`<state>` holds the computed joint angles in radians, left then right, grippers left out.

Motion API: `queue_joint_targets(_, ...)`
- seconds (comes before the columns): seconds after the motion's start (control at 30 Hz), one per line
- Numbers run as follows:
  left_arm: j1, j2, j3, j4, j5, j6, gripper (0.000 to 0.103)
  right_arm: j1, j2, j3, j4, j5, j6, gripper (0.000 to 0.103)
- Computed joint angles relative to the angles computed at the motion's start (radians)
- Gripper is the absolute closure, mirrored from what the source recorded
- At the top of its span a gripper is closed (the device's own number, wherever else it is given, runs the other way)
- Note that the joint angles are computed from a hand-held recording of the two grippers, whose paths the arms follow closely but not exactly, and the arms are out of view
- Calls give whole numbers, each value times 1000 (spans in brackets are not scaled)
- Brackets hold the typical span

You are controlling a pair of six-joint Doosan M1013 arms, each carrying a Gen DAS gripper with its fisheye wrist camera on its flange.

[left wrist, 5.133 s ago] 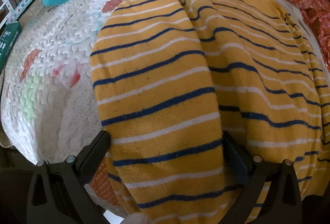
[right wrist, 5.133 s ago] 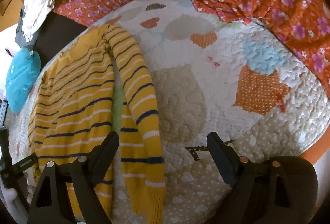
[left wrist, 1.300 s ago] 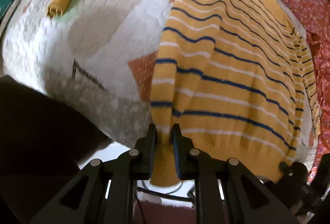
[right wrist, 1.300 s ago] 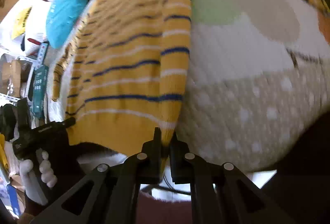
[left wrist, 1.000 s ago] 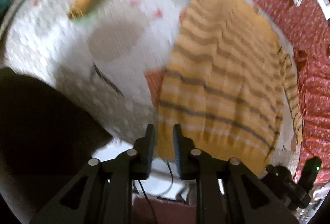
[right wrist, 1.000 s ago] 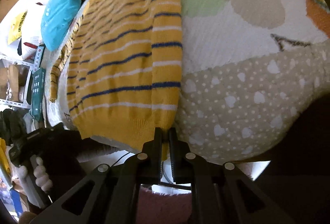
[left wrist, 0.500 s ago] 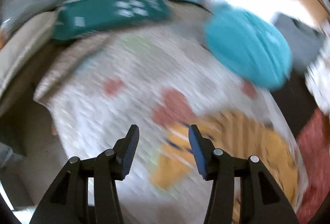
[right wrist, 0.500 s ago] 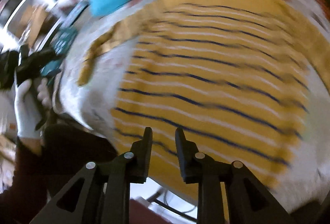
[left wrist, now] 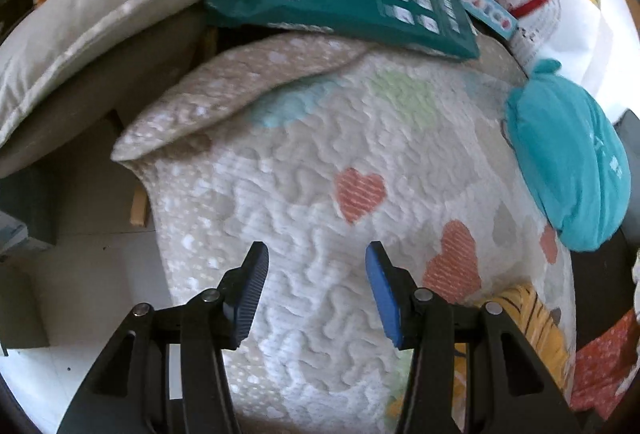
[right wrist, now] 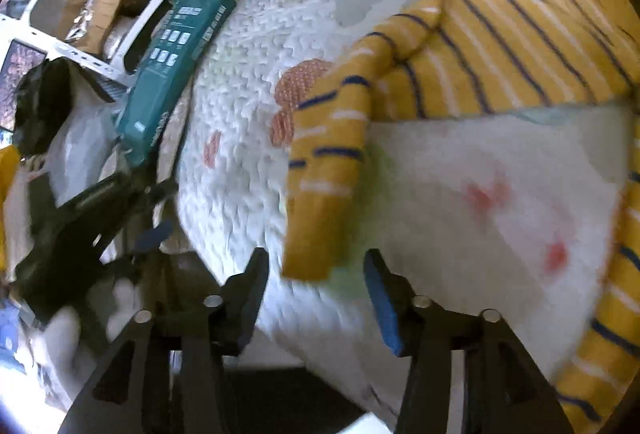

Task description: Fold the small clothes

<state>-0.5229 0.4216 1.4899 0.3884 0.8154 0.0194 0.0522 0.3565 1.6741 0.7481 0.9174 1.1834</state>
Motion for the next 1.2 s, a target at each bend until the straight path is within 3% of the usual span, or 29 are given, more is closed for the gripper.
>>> queue_joint_targets(0.07, -9, 6, -14, 1, 5, 21, 54, 20, 23, -31, -46, 5, 21, 54)
queue_joint_targets(0.1, -13, 7, -19, 3, 7, 30, 54, 26, 31, -45, -71, 20, 20, 94)
queue_joint_targets(0.13, -19, 12, -28, 7, 11, 42, 54, 28, 34, -59, -102, 36, 25, 94)
queue_joint_targets(0.27, -38, 25, -50, 11, -5, 93, 54, -2, -39, -50, -223, -36, -6, 95)
queue_joint_targets(0.4, -59, 43, -84, -25, -32, 191, 53, -93, -123, -46, -395, -94, 35, 95)
queue_joint_targets(0.5, -80, 66, -122, -64, -42, 286, 53, -170, -136, -63, -582, -106, 176, 95)
queue_joint_targets(0.67, -119, 107, -191, -93, -23, 403, 53, -275, -95, -74, -938, -84, 514, 94)
queue_joint_targets(0.73, -135, 124, -220, -100, -16, 452, 52, -311, -60, -79, -1045, -32, 613, 92)
queue_joint_targets(0.8, -145, 137, -241, -107, -6, 491, 51, -335, -61, -57, -1097, -47, 697, 85)
queue_joint_targets(0.83, -151, 144, -251, -111, 0, 511, 51, -353, -73, -39, -1074, -77, 724, 75)
queue_joint_targets(0.9, -160, 158, -270, -130, 7, 558, 51, -378, -97, -11, -1000, -130, 730, 70)
queue_joint_targets(1.07, -188, 175, -293, -246, -32, 765, 51, -383, -143, 39, -971, -237, 697, 70)
queue_joint_targets(1.13, -202, 194, -317, -303, -7, 866, 51, -389, -148, 41, -858, -260, 583, 70)
queue_joint_targets(1.2, -203, 218, -343, -404, 30, 944, 51, -395, -143, 40, -651, -235, 400, 69)
